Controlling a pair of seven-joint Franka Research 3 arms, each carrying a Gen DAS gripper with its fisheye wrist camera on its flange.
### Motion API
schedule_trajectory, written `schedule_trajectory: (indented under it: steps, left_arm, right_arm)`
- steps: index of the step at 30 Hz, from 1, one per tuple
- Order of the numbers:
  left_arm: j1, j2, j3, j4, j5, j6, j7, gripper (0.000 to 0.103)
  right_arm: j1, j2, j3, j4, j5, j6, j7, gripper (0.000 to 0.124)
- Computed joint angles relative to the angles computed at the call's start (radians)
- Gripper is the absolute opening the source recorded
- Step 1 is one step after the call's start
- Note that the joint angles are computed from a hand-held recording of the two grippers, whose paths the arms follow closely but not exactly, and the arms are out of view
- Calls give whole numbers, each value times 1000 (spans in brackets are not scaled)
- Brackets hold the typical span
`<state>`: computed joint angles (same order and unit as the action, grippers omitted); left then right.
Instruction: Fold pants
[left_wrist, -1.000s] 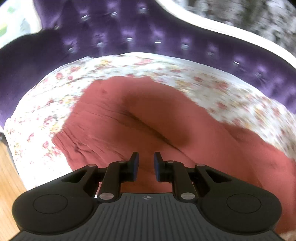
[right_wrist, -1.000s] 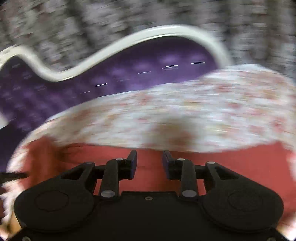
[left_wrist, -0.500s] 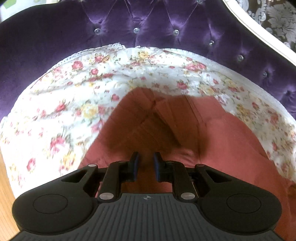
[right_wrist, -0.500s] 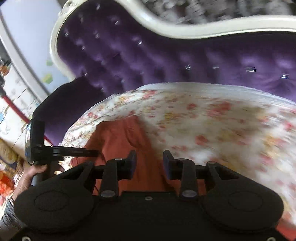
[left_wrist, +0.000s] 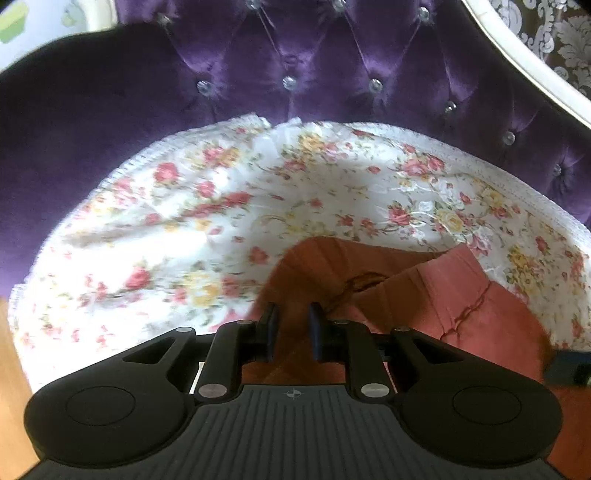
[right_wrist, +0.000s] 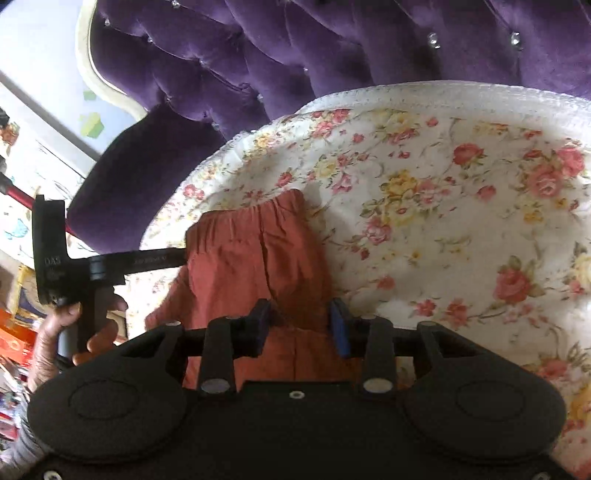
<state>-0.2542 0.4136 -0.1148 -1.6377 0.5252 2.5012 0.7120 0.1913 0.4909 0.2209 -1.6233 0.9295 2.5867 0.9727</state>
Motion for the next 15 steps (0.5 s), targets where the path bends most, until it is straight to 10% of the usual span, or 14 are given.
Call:
schedule_trajectory:
  steps: [2,9,15]
  left_arm:
    - [7,-56,4,-69,8,33,-18,18]
    - [26,-253,10,-271,154,74,-148,18]
    - [53,-366,-35,-373,250,55,-173,19]
  right_arm:
    - [7,-34,9,-33,11,55,-50,19]
    - [53,-248,112,-239,291,262,-470,12]
    - [236,-238,93,-325,202,446,-510,6]
